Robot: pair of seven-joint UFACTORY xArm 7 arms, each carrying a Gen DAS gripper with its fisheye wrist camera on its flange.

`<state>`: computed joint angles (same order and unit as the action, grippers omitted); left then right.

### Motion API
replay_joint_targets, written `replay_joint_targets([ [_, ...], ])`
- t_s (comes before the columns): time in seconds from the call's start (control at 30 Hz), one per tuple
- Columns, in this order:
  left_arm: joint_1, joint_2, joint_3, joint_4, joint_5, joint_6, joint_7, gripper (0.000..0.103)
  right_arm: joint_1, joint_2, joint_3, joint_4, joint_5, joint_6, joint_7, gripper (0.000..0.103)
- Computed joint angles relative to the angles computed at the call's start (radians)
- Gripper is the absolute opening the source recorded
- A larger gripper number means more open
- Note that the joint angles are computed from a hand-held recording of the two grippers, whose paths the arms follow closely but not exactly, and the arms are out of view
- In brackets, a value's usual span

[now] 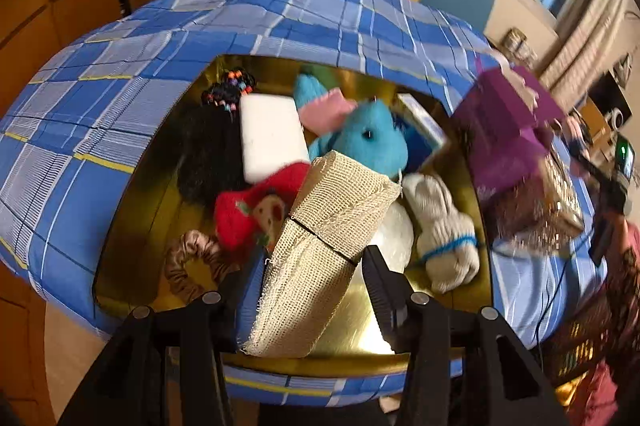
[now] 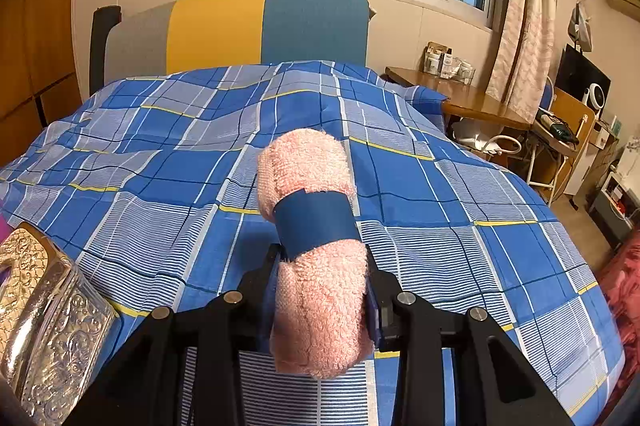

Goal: Organize soft objects
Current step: 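Carry the cream cloth into the gold tray and open the left tool while the right tool holds the towel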

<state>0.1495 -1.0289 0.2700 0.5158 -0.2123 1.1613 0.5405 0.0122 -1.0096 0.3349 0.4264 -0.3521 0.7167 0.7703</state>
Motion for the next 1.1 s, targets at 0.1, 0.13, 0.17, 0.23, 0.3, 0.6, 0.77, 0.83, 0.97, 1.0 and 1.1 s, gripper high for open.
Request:
replay_joint_targets([
  [0.1,0.025,0.035,0.006,0.018,0.0,0.041,-0.045,0.049,-0.002,-0.004,0.0,-0.001,-0.002,0.001,0.002,0.036],
  [0.13,0.033,0.057,0.018,0.029,-0.02,0.059,-0.076,0.049,-0.002,-0.003,0.0,0.0,-0.001,0.001,0.004,0.036],
  [0.17,0.033,0.065,0.022,0.031,-0.03,0.064,-0.084,0.049,-0.001,-0.004,-0.001,-0.001,0.0,-0.001,0.005,0.036],
  [0.23,0.027,0.05,0.001,0.024,-0.005,0.056,-0.051,0.049,-0.001,-0.004,-0.002,-0.001,-0.001,-0.002,0.005,0.036],
  [0.3,0.001,0.028,-0.023,0.018,0.048,0.054,0.025,0.049,-0.001,-0.005,-0.003,-0.002,-0.001,-0.006,0.004,0.036],
  [0.6,-0.115,0.006,-0.019,0.063,0.119,0.221,0.385,0.05,-0.006,-0.01,-0.008,-0.003,0.006,-0.013,0.009,0.037],
  [0.77,-0.093,0.038,-0.03,0.087,0.085,0.215,0.377,0.051,-0.017,-0.019,-0.004,-0.005,0.005,-0.014,0.02,0.036],
  [0.83,-0.091,0.068,0.009,0.121,0.021,0.234,0.357,0.051,-0.018,-0.023,-0.004,-0.007,0.005,-0.014,0.023,0.037],
  [0.97,-0.043,0.075,0.032,0.126,-0.046,0.216,0.304,0.051,-0.015,-0.029,-0.01,-0.01,0.01,-0.021,0.024,0.036],
  [1.0,-0.024,0.069,0.028,0.114,-0.057,0.194,0.277,0.051,-0.014,-0.03,-0.012,-0.009,0.012,-0.02,0.023,0.036],
  [1.1,0.016,0.077,0.04,0.091,-0.108,0.142,0.173,0.051,-0.018,-0.048,-0.013,-0.005,0.019,-0.008,0.03,0.036],
])
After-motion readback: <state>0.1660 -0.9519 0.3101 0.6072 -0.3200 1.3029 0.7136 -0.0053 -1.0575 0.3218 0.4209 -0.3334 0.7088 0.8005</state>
